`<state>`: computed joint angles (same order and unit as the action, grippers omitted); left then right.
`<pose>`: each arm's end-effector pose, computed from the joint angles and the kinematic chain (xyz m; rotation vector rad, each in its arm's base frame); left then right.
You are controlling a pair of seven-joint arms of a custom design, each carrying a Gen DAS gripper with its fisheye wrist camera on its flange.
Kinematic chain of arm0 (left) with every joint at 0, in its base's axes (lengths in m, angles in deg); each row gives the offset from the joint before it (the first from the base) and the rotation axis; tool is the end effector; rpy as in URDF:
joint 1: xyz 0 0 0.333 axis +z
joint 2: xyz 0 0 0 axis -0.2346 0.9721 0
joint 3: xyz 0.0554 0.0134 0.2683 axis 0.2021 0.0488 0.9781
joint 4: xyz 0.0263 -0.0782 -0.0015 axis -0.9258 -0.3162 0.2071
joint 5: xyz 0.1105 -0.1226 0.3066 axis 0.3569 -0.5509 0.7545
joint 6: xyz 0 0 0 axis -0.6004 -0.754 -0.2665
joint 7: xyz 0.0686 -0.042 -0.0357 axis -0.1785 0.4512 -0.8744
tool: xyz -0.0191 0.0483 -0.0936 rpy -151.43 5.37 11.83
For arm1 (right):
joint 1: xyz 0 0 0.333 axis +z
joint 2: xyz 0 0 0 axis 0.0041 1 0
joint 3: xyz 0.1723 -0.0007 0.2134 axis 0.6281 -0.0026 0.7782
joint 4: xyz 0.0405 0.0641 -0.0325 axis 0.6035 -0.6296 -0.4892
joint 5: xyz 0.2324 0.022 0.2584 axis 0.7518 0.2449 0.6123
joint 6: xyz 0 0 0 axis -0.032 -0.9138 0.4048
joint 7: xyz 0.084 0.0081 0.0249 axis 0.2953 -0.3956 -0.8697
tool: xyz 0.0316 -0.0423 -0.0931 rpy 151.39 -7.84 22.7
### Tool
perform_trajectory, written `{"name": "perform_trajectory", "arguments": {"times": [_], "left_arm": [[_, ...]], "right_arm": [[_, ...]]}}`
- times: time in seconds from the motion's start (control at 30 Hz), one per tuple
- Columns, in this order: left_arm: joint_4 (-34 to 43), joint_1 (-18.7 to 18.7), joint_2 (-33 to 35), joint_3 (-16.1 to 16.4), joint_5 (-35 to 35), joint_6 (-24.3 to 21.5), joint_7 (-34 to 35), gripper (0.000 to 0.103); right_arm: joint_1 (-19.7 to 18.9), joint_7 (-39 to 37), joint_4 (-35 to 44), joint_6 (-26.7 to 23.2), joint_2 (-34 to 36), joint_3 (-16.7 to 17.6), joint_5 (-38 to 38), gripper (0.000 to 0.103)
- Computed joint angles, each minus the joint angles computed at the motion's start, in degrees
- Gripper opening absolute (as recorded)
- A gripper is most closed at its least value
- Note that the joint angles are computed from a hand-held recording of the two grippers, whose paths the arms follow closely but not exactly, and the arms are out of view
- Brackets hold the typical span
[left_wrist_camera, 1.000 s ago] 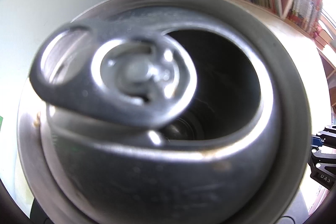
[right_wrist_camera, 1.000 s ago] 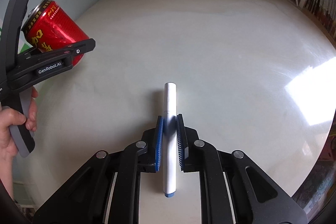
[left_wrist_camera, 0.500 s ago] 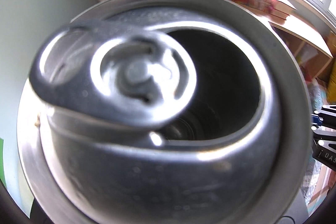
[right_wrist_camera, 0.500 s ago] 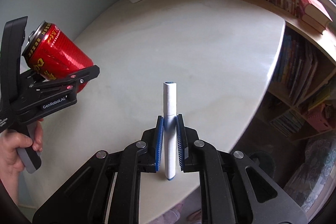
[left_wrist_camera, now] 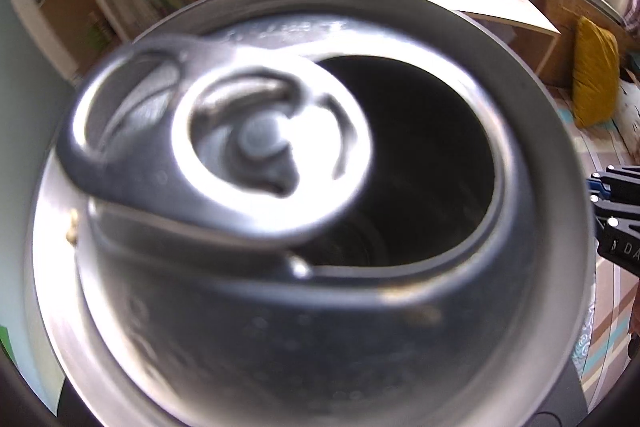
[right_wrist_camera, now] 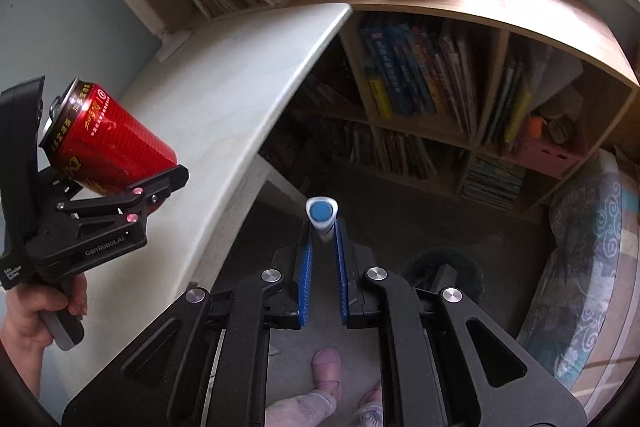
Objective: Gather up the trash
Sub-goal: 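Carry the red can and marker over the wastebasket and open both tools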
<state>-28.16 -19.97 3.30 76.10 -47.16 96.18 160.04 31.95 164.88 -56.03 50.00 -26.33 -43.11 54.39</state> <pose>0.5838 -0.1474 0.6537 -1.2177 2.5093 -0.5844 0.4792 0.3653 0.6330 -1.6133 2.0599 -0.2662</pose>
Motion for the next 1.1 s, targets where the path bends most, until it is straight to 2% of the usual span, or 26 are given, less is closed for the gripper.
{"name": "perform_trajectory", "arguments": {"times": [0.07, 0.17, 0.3, 0.43, 0.6, 0.8, 1.07, 1.1], "left_arm": [[-3.08, -1.30, -1.87, -0.87, 0.22, 0.57, -0.22, 0.064], [-6.32, -3.26, -3.59, -2.01, 0.32, 0.91, -0.50, 0.064], [-11.02, -6.02, -5.26, -3.45, 0.45, 2.27, -1.03, 0.064], [-15.03, -8.84, -4.03, -4.44, 1.67, 4.61, -2.45, 0.064], [-21.33, -12.12, -2.46, -5.45, 3.46, 6.70, -3.81, 0.064], [-26.36, -15.65, 0.69, -5.98, 6.54, 10.32, -6.24, 0.064], [-25.92, -19.81, 7.10, -5.64, 10.17, 13.92, -8.58, 0.064], [-24.05, -20.51, 8.73, -5.48, 10.99, 13.27, -8.84, 0.064]], "right_arm": [[-1.04, 1.55, -8.77, 2.22, -6.18, -0.27, 0.56, 0.009], [-2.96, 2.93, -17.97, 4.21, -12.80, -0.08, 1.69, 0.001], [-5.34, 2.81, -27.53, 6.72, -19.10, 0.10, 4.11, 0.001], [-7.42, 2.28, -37.03, 10.87, -23.60, -0.46, 6.25, 0.001], [-9.47, 5.28, -50.23, 16.07, -31.01, -1.43, 9.48, 0.001], [-10.17, 4.93, -61.88, 20.82, -35.98, -2.61, 13.26, 0.001], [-10.17, 5.85, -72.13, 28.57, -37.58, -3.25, 15.93, 0.001], [-10.14, 6.00, -72.92, 29.46, -37.45, -3.36, 16.17, 0.001]]}}
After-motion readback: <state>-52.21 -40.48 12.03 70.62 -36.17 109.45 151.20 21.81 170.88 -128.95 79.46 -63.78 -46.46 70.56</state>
